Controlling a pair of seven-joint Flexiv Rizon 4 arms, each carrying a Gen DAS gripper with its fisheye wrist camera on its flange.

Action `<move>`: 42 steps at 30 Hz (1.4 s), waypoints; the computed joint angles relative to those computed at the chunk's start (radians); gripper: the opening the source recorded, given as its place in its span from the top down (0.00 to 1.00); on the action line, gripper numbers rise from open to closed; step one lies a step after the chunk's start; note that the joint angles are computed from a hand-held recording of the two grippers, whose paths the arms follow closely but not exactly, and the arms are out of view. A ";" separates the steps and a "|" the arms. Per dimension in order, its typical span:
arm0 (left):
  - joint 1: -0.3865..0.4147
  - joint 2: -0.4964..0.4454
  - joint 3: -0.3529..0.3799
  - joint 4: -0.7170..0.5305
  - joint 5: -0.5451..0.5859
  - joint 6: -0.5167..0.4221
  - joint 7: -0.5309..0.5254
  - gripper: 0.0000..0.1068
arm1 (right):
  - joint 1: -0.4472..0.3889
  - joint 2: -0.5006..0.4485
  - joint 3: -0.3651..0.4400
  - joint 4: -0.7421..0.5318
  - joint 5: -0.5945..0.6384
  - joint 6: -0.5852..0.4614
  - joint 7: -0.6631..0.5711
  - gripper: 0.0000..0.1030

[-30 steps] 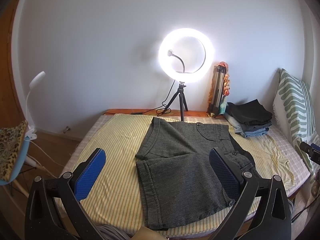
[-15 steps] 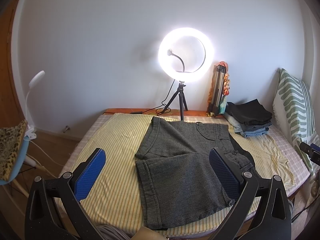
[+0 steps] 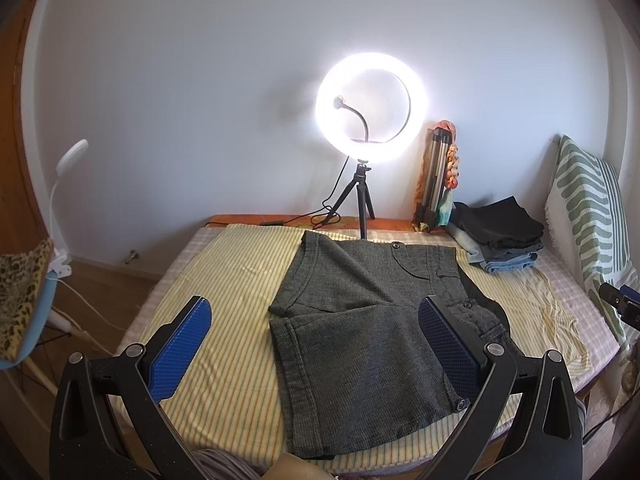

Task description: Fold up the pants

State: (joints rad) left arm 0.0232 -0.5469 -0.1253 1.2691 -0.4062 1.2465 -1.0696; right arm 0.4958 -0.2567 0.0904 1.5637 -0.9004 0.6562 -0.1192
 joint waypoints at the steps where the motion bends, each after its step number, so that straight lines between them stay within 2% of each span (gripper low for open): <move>1: 0.001 0.000 -0.001 0.001 -0.001 0.001 0.001 0.04 | 0.000 0.001 0.000 0.002 -0.001 0.001 0.001 0.00; 15: 0.003 -0.011 0.004 -0.007 0.001 -0.024 -0.010 0.04 | 0.002 -0.007 -0.001 -0.004 0.000 0.007 -0.005 0.00; 20: 0.012 -0.026 0.005 -0.032 0.005 -0.087 0.004 0.04 | 0.005 -0.020 -0.005 -0.006 -0.013 0.026 -0.024 0.00; 25: 0.030 -0.050 -0.003 -0.070 0.000 -0.169 0.059 0.04 | -0.012 -0.032 -0.008 -0.004 0.006 0.080 -0.095 0.00; 28: 0.036 -0.076 0.001 -0.114 0.012 -0.237 0.100 0.04 | -0.025 -0.054 -0.003 -0.019 0.056 0.120 -0.200 0.00; 32: 0.036 -0.107 0.011 -0.164 0.041 -0.317 0.159 0.05 | -0.018 -0.095 0.000 -0.064 0.120 0.107 -0.381 0.00; 39: 0.027 -0.117 0.011 -0.172 0.084 -0.447 0.333 0.21 | -0.017 -0.183 0.035 -0.161 0.326 0.056 -0.767 0.05; 42: 0.021 -0.127 0.019 -0.190 0.094 -0.525 0.376 0.23 | -0.002 -0.219 0.037 -0.199 0.368 0.002 -0.922 0.12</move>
